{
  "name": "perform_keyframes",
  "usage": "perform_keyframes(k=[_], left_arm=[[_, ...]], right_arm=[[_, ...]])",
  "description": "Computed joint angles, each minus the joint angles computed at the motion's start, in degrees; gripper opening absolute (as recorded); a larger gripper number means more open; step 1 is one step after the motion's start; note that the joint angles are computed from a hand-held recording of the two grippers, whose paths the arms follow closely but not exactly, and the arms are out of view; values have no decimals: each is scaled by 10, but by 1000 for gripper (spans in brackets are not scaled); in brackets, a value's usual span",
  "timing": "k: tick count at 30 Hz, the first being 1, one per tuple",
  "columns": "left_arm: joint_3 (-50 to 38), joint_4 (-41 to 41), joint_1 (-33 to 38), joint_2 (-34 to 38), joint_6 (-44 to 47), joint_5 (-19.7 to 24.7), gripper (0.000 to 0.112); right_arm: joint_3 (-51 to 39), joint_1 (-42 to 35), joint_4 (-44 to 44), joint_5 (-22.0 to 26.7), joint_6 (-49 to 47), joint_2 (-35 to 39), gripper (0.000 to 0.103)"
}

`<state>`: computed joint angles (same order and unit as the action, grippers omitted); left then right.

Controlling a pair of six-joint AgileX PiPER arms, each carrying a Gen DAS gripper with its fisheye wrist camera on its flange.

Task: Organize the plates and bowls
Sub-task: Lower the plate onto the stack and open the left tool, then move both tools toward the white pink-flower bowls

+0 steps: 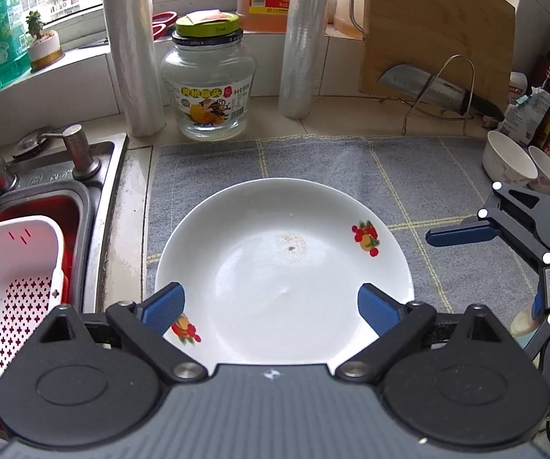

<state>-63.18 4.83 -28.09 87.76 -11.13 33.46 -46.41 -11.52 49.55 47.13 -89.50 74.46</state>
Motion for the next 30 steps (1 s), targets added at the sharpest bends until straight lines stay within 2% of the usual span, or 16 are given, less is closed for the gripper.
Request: perform_keyframes(k=[2,11,13,15,21,23,26,30], left_arm=[[12,62,-23,-8,-58,-14,97],[45,205,-94,-34,-285,-57,99],[44,221,-107,-33,-312,-64,99],[37,210,-115,-27,-300,-72,100],[-6,75,-126,24,-136,-110,101],[-13,63,-141,41,-119,-135,101],[-45,29,-165,72,-80,-141,101],[-83,-21,-201,112,-19,-154,101]], right_arm=[[5,-8,-2,-10,12,-7,103],[35,-78,-20,-40,64,-48,103],[42,-100,-22,-42,75,-60,103],[51,-130,-23,-42,83,-76,103],[67,-233,-40,-42,107,-114,103],[69,-297,-29,-13,76,-129,103],[61,-394,-7,31,9,-130,103],[39,-525,35,89,-98,-96,103]])
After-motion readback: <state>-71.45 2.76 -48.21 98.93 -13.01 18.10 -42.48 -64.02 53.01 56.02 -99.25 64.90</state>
